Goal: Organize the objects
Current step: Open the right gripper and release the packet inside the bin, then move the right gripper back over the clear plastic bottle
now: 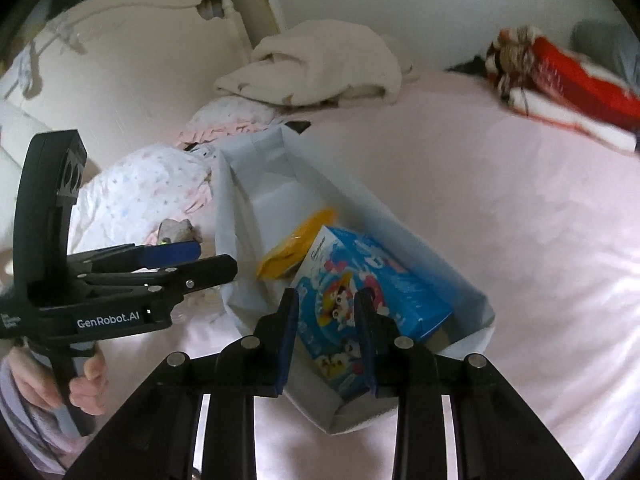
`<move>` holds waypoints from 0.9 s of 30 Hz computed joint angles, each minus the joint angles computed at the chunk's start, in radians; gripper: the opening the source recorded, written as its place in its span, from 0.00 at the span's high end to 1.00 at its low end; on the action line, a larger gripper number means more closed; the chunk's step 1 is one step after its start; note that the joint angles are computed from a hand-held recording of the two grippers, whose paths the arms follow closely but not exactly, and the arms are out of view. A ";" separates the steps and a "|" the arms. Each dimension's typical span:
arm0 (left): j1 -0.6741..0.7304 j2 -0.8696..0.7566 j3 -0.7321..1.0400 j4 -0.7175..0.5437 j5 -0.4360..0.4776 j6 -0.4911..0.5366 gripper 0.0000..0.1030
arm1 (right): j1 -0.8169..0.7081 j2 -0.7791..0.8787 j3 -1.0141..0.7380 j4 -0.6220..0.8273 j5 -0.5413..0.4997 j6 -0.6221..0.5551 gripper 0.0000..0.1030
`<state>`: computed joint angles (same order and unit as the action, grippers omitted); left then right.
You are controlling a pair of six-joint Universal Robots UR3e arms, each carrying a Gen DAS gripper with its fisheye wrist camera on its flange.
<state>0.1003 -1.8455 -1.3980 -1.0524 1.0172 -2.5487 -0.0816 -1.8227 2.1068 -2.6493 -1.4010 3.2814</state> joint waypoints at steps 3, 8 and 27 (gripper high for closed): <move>0.019 0.029 -0.016 -0.009 -0.027 0.016 0.41 | 0.026 -0.008 -0.012 -0.002 -0.027 0.008 0.71; 0.059 0.082 -0.056 -0.007 -0.049 0.043 0.41 | 0.101 0.020 -0.031 -0.048 -0.078 0.022 0.71; 0.217 0.065 -0.198 0.140 0.012 0.083 0.42 | 0.401 0.484 -0.239 -0.222 -0.241 -0.013 0.52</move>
<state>0.3178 -1.7808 -1.5963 -0.9126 1.0296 -2.4653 0.3199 -1.3389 1.8678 -2.8709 -1.6420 3.2684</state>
